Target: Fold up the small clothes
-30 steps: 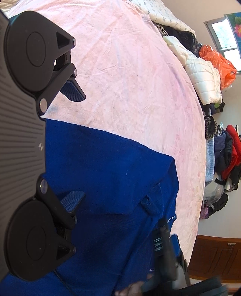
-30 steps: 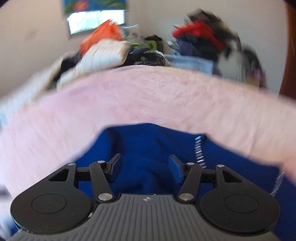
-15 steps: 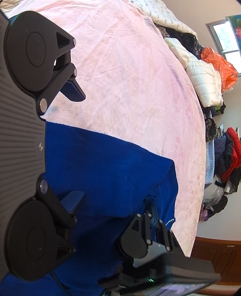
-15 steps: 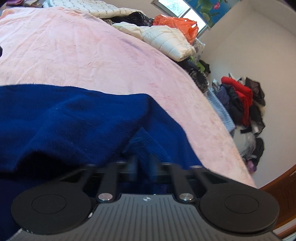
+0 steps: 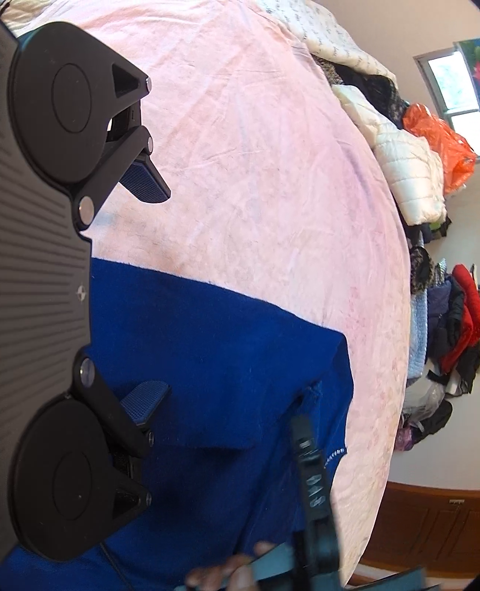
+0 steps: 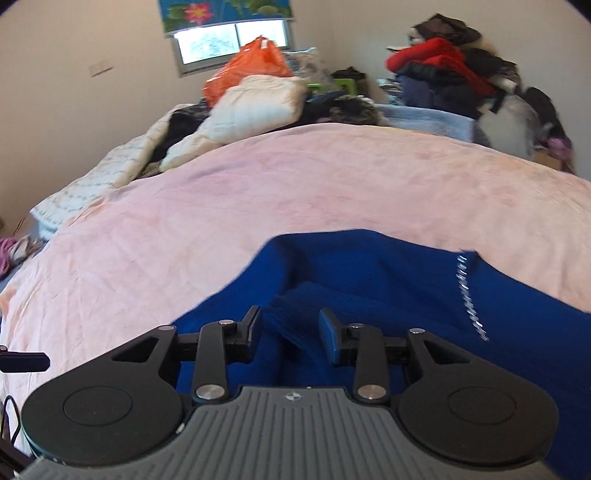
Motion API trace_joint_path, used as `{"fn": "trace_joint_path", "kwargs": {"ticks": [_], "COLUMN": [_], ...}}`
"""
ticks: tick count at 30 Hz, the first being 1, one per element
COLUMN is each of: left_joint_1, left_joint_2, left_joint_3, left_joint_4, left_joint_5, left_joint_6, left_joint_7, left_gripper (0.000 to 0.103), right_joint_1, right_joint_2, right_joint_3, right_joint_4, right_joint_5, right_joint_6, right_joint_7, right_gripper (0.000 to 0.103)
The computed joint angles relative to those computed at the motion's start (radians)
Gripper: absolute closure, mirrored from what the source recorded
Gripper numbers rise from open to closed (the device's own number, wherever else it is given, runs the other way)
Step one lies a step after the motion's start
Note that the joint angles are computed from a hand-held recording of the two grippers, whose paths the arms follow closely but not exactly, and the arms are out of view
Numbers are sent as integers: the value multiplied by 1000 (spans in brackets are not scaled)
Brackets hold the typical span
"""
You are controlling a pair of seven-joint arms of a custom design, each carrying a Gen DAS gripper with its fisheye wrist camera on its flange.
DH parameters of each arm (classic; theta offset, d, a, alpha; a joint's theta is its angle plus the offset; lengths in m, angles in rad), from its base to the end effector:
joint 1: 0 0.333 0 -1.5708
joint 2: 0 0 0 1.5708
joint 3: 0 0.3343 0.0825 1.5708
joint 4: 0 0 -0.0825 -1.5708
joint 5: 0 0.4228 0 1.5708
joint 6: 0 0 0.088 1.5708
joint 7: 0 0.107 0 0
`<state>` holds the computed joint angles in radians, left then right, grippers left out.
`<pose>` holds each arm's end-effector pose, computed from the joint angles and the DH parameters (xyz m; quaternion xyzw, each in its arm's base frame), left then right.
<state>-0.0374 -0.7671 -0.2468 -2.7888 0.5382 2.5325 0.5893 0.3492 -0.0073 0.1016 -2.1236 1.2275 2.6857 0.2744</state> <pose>0.3596 -0.1075 0.4606 -0.7649 0.5366 -0.1651 0.3158 0.5577 0.2367 0.4583 -0.8191 0.3542 -0.0771 0.4445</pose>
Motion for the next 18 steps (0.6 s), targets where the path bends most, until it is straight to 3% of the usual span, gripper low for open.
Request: {"fn": "trace_joint_path", "kwargs": {"ticks": [1,2,4,5,8,11,15,18], "left_joint_1": [-4,-7,-3,1,0,-3,7,11], "left_joint_2": [-3,-11,-31,-40,-59,-81,-99,-109], "left_joint_3": [8,13,6,0,6,20,5,-4], "left_joint_4": [-3,-11,-21,-24,-39,-58,-62,-58], "left_joint_5": [-7,-9,-3,4,13,3,-10,-8], "left_joint_6": [-2,4,1,-4,0,20,-1,-29], "left_joint_7": [3,6,8,8,24,33,23,17], "left_gripper": [0,0,0,0,0,0,0,0], "right_joint_1": [-7,-14,-8,-6,-17,-36,-53,-64], "right_joint_2": [2,14,1,-29,-148,-253,-341,-372], "right_joint_3": [-7,-11,-1,-1,-56,-116,-168,-178], "right_joint_4": [-3,1,-43,-74,-153,-233,-320,-368], "right_joint_5": [-39,-136,-267,-238,-97,-65,-50,-19], "right_joint_6": [-20,-50,28,42,-150,-350,-533,-599], "right_joint_7": [52,151,275,243,150,156,176,162], "right_gripper": [49,49,48,48,43,38,37,37]}}
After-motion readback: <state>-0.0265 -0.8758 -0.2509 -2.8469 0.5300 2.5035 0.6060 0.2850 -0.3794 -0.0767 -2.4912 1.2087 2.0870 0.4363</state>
